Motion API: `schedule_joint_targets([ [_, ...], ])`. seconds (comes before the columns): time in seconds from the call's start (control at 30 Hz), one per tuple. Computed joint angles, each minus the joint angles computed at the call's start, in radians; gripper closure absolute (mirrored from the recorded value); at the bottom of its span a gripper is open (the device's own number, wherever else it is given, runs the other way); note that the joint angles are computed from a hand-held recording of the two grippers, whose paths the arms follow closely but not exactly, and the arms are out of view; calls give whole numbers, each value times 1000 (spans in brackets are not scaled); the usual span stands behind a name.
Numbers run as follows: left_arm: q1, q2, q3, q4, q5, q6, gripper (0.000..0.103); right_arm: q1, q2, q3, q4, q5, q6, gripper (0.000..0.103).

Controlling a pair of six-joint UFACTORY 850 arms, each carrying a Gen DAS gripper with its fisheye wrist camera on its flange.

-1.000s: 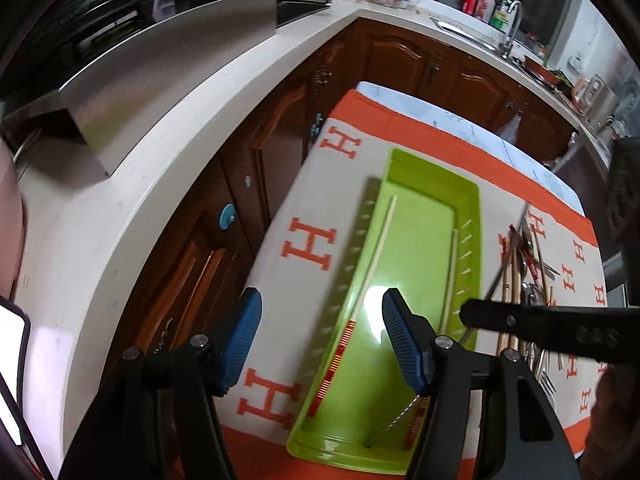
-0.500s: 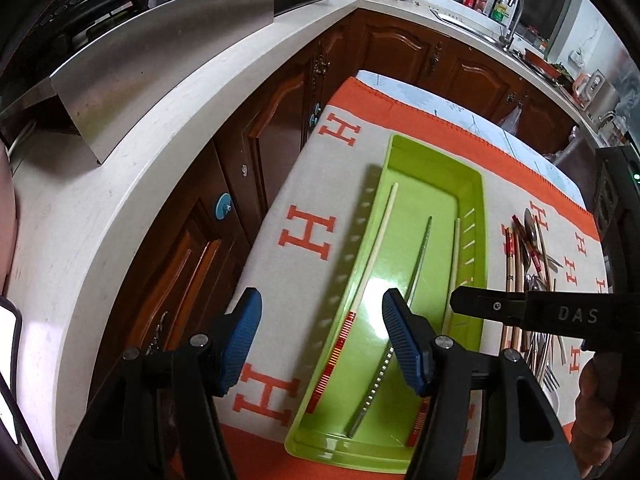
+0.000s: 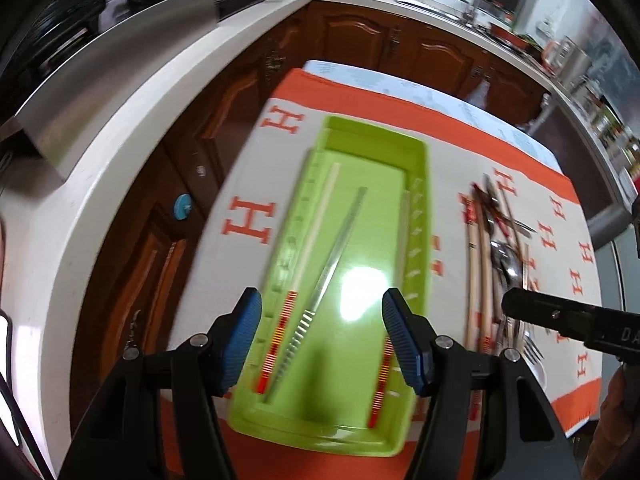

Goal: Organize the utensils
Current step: 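Lay the steel chopstick in the green tray and open the right tool, then grasp a red-topped wooden chopstick with the left tool and drop it into the tray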

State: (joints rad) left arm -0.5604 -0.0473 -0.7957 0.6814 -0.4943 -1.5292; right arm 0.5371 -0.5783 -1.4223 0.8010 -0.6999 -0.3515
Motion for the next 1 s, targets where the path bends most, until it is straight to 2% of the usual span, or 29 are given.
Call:
schedule_joint_targets([
  [0.03,-8,-6,-10,-4,4,12,42,-11,25,33,4,19,-1,67],
  [0.07,-15,-11,-19,-9,7,24,42,-20,51,65,4,42,0,65],
  [0.23,-35,-49,-67,-54,38,107,42,-62,149,184,-50,129,31,64],
  [0.33,-36,-87,-104,-149,75,216,42,-84,195,243,-54,167,32,64],
  [0.5,-33,-163,-170,-346,122,425,60,-95,224,287,-89,226,47,67],
  [0.57,-34,-200,-204,-397,117,488,71,-104,227,298,-53,226,7,68],
  [0.73,-27,-282,-273,-505,104,610,83,-123,215,312,14,225,-58,68],
  [1.0,-20,-382,-347,-595,69,707,88,-144,203,334,67,229,-138,68],
])
